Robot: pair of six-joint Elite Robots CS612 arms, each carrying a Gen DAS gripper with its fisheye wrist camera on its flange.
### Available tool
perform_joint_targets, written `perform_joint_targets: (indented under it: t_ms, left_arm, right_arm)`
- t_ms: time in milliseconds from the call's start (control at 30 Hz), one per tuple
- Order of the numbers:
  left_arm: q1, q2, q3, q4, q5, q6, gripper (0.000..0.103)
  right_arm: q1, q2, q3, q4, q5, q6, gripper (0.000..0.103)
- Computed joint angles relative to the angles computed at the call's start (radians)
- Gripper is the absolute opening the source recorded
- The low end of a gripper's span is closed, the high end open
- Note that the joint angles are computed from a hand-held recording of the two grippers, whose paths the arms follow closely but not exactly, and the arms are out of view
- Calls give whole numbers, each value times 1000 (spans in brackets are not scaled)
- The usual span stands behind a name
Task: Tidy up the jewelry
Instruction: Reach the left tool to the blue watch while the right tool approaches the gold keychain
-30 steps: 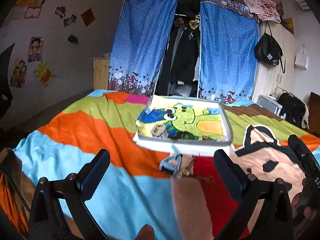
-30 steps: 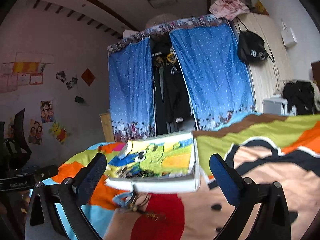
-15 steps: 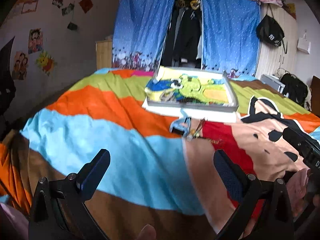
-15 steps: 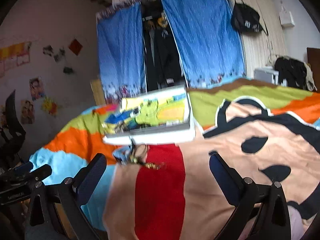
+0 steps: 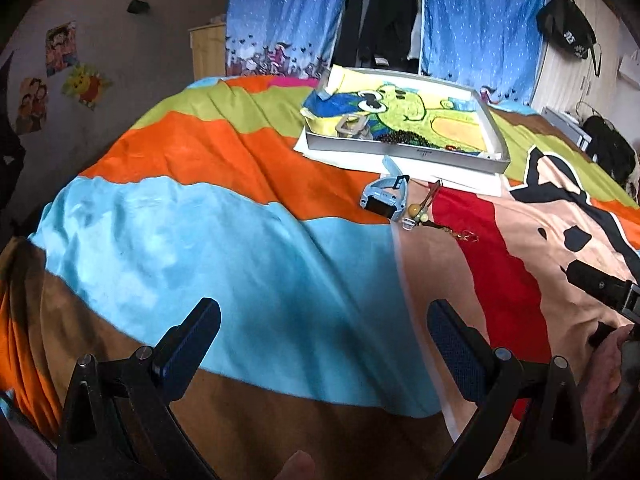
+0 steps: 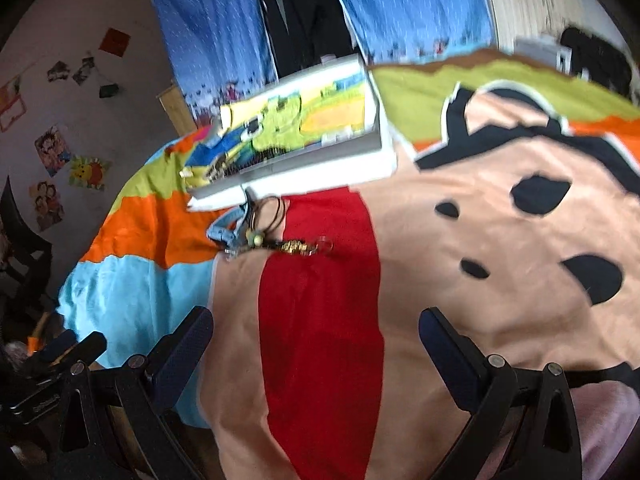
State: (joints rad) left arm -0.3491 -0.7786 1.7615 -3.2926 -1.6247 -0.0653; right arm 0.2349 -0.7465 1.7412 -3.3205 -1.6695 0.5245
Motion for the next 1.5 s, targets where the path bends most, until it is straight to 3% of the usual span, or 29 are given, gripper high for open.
perform_joint_targets:
  t_ms: [67,200,400,600,867,933,1033,1100,1200,1333,1500]
  left_arm:
    - [4,11,-24,23,-7,15,101]
    - [9,43,-79,53,-7,42,101]
    - [19,95,-167,105,-33,49,101]
    - [29,133,-226,127,-117,80,101]
    - [19,166,-268,86,-234,181,101]
    - [20,180,-290,97,-276,193,96]
    - [21,200,-329,149,-320,201,78]
    - [22,212,-357,202,-349,206,62]
    - [22,225,-379,236,-385,212,53]
    - [18,239,-404,263,-399,223,42]
    - [8,249,-420,273,-361,236,24]
  right_arm:
    - [-18,5,-10,24,58,17,103]
    - [-37,22,-46,69,105,13,103]
    - [-58,55,-111,131,129,-40,103]
    - [-82,88,-162,148,141,-78,102]
    - [-116,120,-211,181,246,-103,58]
    - [-121,127,-223,204,269,-110,52]
    - [-123,137,-242,238,282,-125,47]
    - [-123,144,-254,260,290,-131,47]
    - [-122,154,-272,288,289,-140,47]
    - [-117,162,-286,310,264,-143,40]
    - [-107,169,-300,339,229,-162,40]
